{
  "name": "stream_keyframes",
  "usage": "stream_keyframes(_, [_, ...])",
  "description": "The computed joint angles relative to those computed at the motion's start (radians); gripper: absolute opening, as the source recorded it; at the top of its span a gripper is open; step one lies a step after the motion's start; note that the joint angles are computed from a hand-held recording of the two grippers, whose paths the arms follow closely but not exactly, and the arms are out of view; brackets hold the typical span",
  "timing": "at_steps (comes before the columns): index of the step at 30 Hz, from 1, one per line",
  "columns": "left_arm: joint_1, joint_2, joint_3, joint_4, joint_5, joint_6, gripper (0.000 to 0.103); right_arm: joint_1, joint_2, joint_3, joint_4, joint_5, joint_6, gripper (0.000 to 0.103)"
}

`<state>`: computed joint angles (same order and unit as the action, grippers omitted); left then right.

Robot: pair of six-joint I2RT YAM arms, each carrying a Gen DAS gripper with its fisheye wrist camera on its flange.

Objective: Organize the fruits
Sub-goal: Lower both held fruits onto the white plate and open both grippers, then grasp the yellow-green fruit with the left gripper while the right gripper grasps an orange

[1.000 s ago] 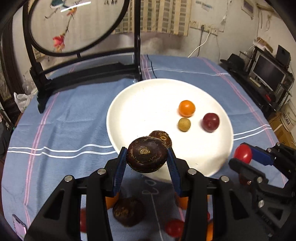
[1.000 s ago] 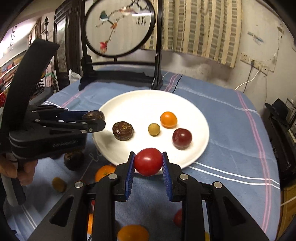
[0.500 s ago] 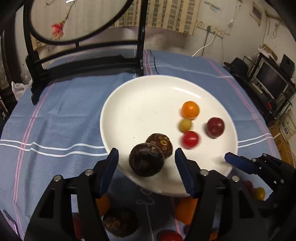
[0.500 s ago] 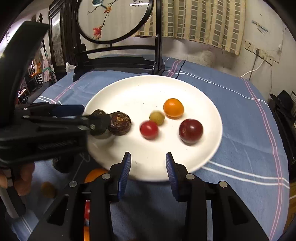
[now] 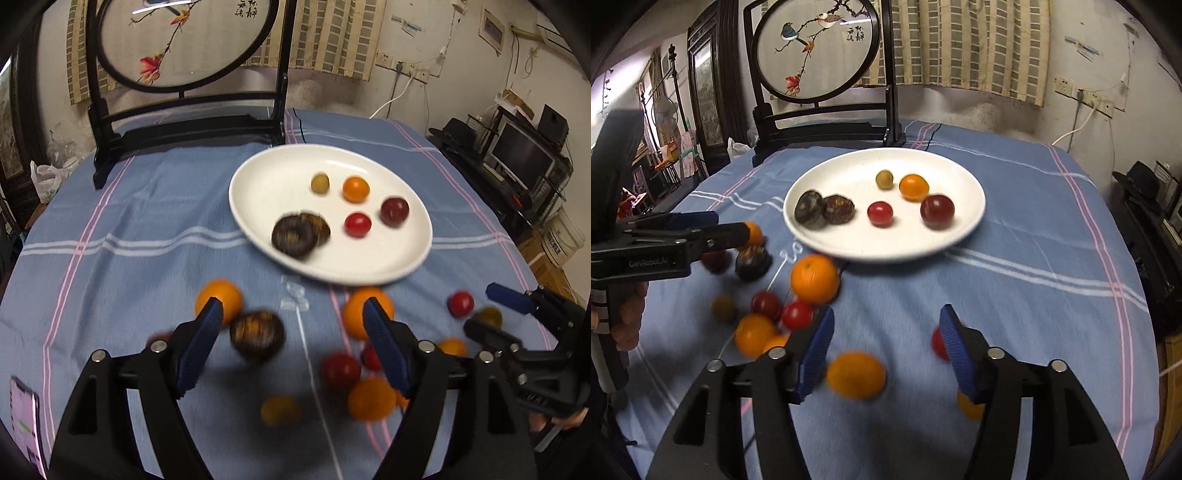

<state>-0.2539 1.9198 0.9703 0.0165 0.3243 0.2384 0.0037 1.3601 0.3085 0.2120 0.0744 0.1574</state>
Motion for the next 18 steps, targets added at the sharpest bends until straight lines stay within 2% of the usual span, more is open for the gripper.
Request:
stream_keyframes(2, [0.026,-0.020,-0.040,-0.002,0.028,0.010,0.076,0.010,-0.056,-0.048,-0.016,0.002,0.016,0.073])
stream_keyframes(8, [0.077,-0.045,-0.150,0.027,0.052,0.075,0.076,0.023,-0.217,-0.166,-0.062,0.003,0.061,0.077])
stream_keyframes(18, [0.071,0.027,-0.178,0.057,0.041,0.106,0.075,0.078,-0.299,-0.245,-0.083,0.012,0.102,0.078])
